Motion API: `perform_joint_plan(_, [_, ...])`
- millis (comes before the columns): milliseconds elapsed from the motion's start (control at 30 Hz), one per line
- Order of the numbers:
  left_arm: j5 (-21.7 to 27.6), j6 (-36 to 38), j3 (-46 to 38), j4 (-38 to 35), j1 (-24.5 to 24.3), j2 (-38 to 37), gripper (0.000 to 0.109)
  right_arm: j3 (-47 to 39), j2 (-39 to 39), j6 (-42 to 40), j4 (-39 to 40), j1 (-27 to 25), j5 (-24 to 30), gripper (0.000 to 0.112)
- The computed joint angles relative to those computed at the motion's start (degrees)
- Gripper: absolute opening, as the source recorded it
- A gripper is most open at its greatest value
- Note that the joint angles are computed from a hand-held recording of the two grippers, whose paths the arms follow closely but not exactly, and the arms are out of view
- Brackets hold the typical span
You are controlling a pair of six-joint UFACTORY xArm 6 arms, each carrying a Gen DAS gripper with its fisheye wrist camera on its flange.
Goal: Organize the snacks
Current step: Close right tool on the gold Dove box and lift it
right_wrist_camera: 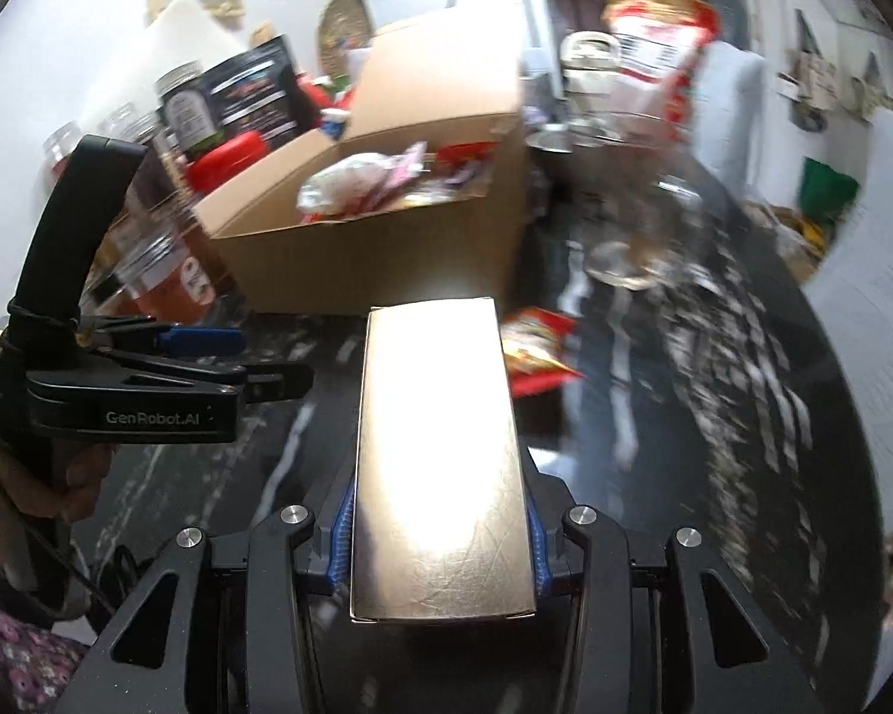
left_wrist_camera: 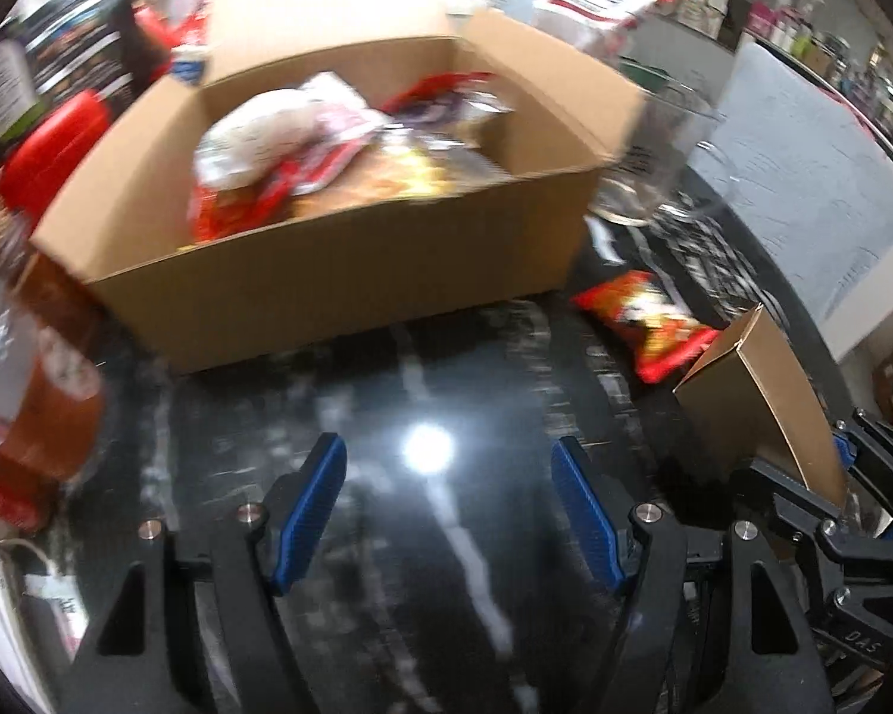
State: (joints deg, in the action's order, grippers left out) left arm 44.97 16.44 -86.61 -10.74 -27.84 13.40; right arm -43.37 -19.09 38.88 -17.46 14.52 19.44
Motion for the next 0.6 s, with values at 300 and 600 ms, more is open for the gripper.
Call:
perform_joint_plan(300, [1.49,-0.39,-3.51,-0.63,-4.82,2.97,0.071,8.03,-8.95,3.58,-0.74,-3.91,2.36,0.043])
perform_joint_plan(600, [4.48,-4.27,-12.48,0.90,-7.74,9.52,0.071,10.71,-12.32,0.24,2.54,-7.73,3.81,0.043])
